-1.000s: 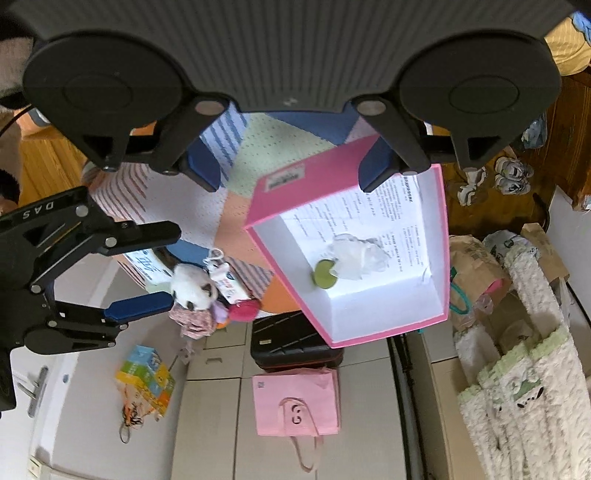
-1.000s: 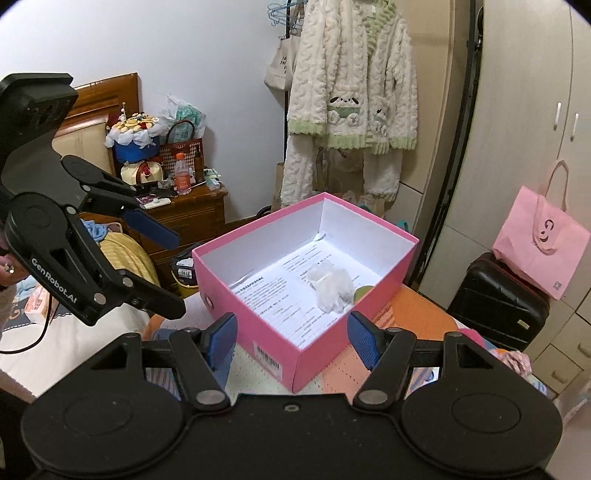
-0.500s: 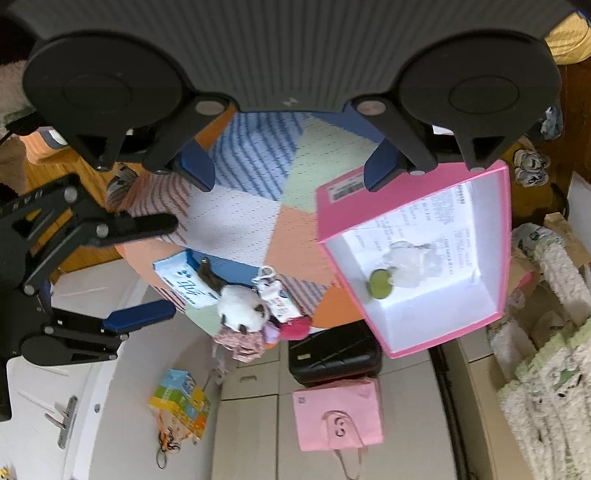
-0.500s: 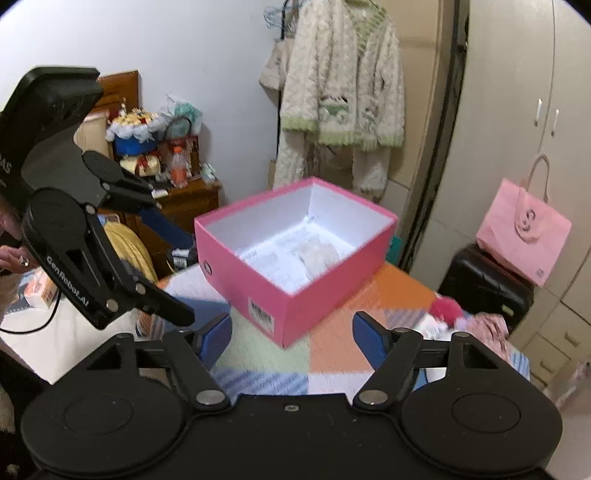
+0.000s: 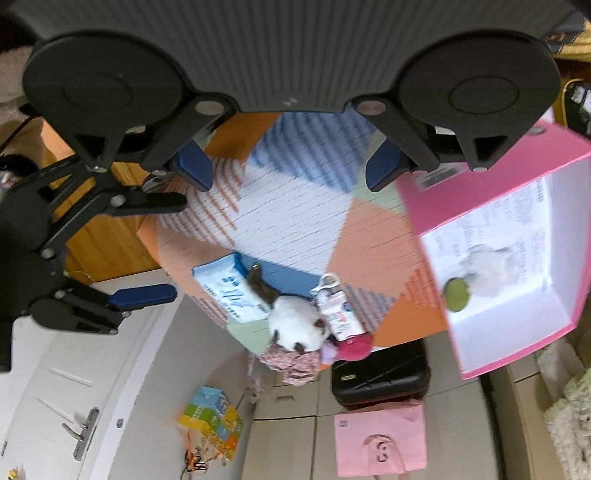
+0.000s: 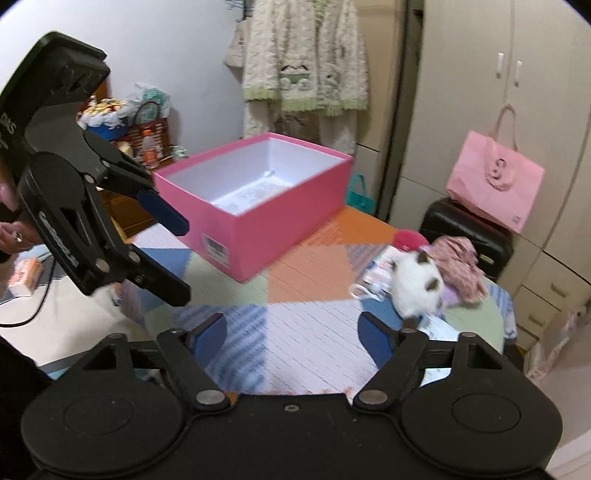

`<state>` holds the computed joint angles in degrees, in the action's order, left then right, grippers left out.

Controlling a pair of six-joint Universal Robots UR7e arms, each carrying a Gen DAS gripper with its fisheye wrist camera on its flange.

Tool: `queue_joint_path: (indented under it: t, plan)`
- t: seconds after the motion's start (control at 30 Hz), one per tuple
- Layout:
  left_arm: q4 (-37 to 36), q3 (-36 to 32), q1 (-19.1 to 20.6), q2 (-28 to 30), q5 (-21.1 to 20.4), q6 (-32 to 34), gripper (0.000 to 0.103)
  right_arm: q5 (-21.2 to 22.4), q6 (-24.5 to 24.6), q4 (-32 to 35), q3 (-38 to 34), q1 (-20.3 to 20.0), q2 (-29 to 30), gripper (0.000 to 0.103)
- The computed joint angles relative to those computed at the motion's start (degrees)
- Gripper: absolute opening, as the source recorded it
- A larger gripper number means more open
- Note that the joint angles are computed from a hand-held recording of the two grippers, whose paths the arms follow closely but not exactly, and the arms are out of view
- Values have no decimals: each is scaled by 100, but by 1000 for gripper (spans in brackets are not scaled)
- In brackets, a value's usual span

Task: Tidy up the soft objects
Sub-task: 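Move the left tool back toward the wet-wipes pack on the table, then grasp the blue-and-white wet-wipes pack with the left tool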

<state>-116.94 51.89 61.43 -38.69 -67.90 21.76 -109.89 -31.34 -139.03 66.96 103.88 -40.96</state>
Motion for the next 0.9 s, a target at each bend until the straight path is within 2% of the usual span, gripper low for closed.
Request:
queue_joint_path:
  t: [0.13, 0.27, 0.33, 0.47, 0.6, 0.7, 0.77, 0.9]
  plan:
    - [275, -570, -23, 419, -278, -11, 90, -542, 52, -535, 242, -143, 49, 86]
    - [241, -879, -43, 749, -421, 15, 90, -458, 304, -830, 452, -400, -5, 86]
    - [358, -1120, -45, 962, -449, -18, 90, -551, 140, -1328, 673, -485, -17, 86]
    - [547, -1588, 54, 1344, -870, -214, 88, -766, -369, -2067, 892, -599, 83, 86]
    - [179, -1763, 136, 1664, -1125, -320, 85, -666, -604, -2614, 978, -765, 183, 86]
    - [82, -1992, 185, 1923, -1290, -483, 80, -505, -577, -2824, 957, -899, 264, 86]
    - [193, -2269, 225, 2128, -1495, -528, 79, -303, -446, -2733, 904, -1009, 286, 86]
    - [209, -2602, 250, 2423, -1654, -437, 67, -24, -106, -2299, 715, -1167, 325, 87]
